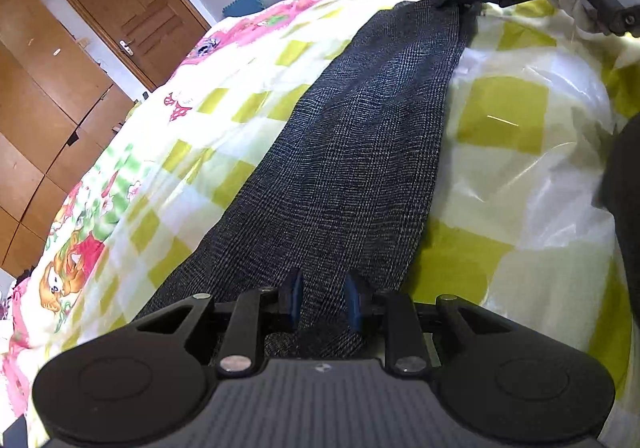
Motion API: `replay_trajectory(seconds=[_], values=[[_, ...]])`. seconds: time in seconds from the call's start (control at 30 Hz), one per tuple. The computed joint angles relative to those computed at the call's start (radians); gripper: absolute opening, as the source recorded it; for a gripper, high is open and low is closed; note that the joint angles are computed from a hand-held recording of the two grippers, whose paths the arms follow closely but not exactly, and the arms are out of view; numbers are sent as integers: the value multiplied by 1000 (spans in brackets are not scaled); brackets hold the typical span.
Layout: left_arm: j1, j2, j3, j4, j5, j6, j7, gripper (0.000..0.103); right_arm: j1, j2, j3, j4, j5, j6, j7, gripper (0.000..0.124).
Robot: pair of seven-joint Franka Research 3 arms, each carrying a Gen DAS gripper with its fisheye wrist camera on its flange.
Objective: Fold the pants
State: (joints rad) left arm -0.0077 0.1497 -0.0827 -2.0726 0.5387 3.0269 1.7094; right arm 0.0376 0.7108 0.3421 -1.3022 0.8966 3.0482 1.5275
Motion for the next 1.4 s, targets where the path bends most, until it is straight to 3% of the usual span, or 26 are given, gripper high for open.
replay_trajectory(seconds=[0.07, 0.1, 0.17, 0.23, 0.3, 0.4, 0.47, 0.5, 0.53, 0.6, 0.67, 0.77, 0.93, 1.07, 1.13, 1.27, 1.4], values=[[-3, 8, -2, 16, 1, -18, 6, 38, -18, 47, 22, 67, 5, -32, 5, 19], [-3, 12, -5, 23, -2, -26, 12, 38, -3, 75, -4, 116, -15, -72, 40, 27], [-11, 18, -2, 32, 12, -32, 8, 38, 38, 131, -69, 217, -54, -134, 143, 26], [-12, 26, -4, 46, 11, -38, 14, 38, 60, 156, -88, 271, -70, -124, 140, 4], [-11, 26, -9, 48, 4, -34, 24, 39, 19, 159, -6, 286, -66, -95, 68, 4], [-20, 28, 2, 53, 28, -3, 11, 39, -65, 111, 153, 216, 7, 30, -177, 4], [-40, 33, 26, 60, 79, 25, -29, 39, -86, 90, 198, 188, 130, 112, -344, 4], [-54, 40, 43, 67, 113, 36, -59, 39, -68, 93, 167, 181, 99, 135, -323, 4], [-47, 50, 32, 73, 102, 34, -53, 39, -45, 89, 102, 160, 28, 102, -231, 4], [-14, 68, -18, 82, 16, -1, 21, 39, 22, 89, -72, 155, -118, -57, 63, 4], [-43, 76, 17, 84, 65, 2, -18, 39, 79, 56, -169, 95, -97, -47, 118, 9], [-26, 74, 1, 80, 37, 1, 4, 39, 37, 17, -102, 30, 71, 35, -22, 14], [-17, 70, -8, 78, 9, -3, 43, 40, -92, -70, 57, -113, 139, 123, -106, 14], [-35, 72, 11, 79, 28, -1, 15, 40, -52, -80, -7, -132, 107, 97, -22, 15], [-40, 72, 17, 81, 42, -2, 4, 40, -61, -65, 3, -113, 138, 70, -33, 14], [-26, 69, 2, 79, 28, -4, 26, 40, 88, -75, -202, -101, 22, 34, 142, 16], [-17, 70, -5, 75, 8, 5, 46, 41, 229, -88, -400, -107, -213, 4, 293, 11]])
